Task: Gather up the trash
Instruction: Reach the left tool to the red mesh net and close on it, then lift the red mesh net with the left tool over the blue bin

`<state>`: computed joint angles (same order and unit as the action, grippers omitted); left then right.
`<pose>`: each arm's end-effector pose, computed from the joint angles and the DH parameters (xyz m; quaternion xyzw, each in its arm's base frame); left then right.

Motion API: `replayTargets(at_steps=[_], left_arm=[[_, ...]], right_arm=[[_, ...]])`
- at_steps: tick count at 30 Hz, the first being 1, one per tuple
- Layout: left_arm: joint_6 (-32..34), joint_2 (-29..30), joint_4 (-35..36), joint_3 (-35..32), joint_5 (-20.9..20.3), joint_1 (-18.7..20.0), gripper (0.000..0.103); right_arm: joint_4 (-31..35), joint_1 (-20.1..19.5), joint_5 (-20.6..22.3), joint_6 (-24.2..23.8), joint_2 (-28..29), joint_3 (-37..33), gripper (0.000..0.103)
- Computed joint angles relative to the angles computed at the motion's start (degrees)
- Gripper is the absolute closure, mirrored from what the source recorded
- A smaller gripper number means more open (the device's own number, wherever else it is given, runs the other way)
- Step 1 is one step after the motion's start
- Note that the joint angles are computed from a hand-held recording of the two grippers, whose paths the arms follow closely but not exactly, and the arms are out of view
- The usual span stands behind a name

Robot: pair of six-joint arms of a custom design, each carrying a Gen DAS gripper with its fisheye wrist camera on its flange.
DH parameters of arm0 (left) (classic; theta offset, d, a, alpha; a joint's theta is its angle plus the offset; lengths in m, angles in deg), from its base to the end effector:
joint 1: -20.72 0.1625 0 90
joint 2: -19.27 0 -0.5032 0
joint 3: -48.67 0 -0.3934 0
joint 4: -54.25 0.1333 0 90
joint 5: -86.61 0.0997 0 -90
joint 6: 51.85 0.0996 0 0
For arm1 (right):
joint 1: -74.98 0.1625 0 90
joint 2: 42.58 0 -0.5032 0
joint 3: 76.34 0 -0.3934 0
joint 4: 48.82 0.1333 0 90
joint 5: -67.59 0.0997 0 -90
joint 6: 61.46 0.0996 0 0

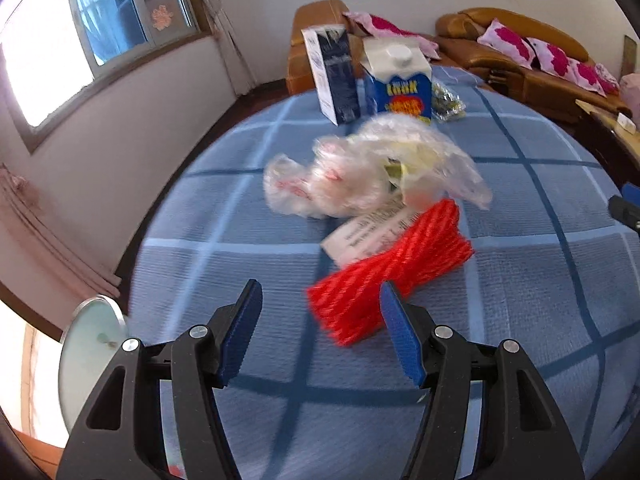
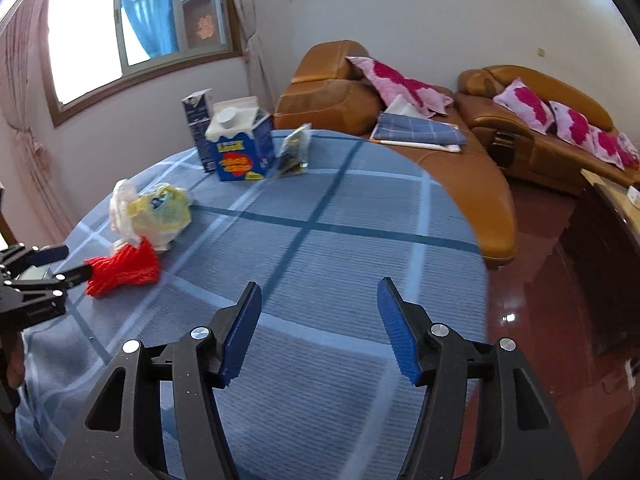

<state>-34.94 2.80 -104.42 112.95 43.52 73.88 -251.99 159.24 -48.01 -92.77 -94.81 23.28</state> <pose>-0.3532 -0.8151 -0.0144 0.3436 0.8373 -0.2313 0.3568 0.0201 -0.7029 0.3248 0.0639 -0.8252 0.4430 0.3446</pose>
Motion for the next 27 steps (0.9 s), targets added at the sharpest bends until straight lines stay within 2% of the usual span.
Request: replayTargets(at_steps=[2, 6, 12, 17, 27], left_arm=[[-2.12, 0.14, 3.7, -0.72, -1.99, 0.49, 0.067], [-2.33, -0.59, 3.94, 0.41, -4.95, 0.65, 0.095], [-1.35, -3.76, -0.23, 4.24, -5.91, 0.1, 0.096], [-0.44, -8.03, -4.02, 9.25, -5.39, -0.13, 0.096], [-2.07, -13.13, -5.64, 14.11, 0.83, 2.42, 0.096]], right_arm=[[-0.45, -0.59, 0.35, 0.91, -0.55, 0.69, 0.042], [-0.09, -1.49, 1.17, 2.84, -1.07, 1.11, 0.042], [0.77, -0.69, 1.73, 4.25, -0.75, 0.42, 0.042], [3.22, 1.7, 3.18, 3.7, 1.19, -2.34, 0.042], [8.69, 6.84, 4.55, -0.05, 6.64, -10.86, 0.042]])
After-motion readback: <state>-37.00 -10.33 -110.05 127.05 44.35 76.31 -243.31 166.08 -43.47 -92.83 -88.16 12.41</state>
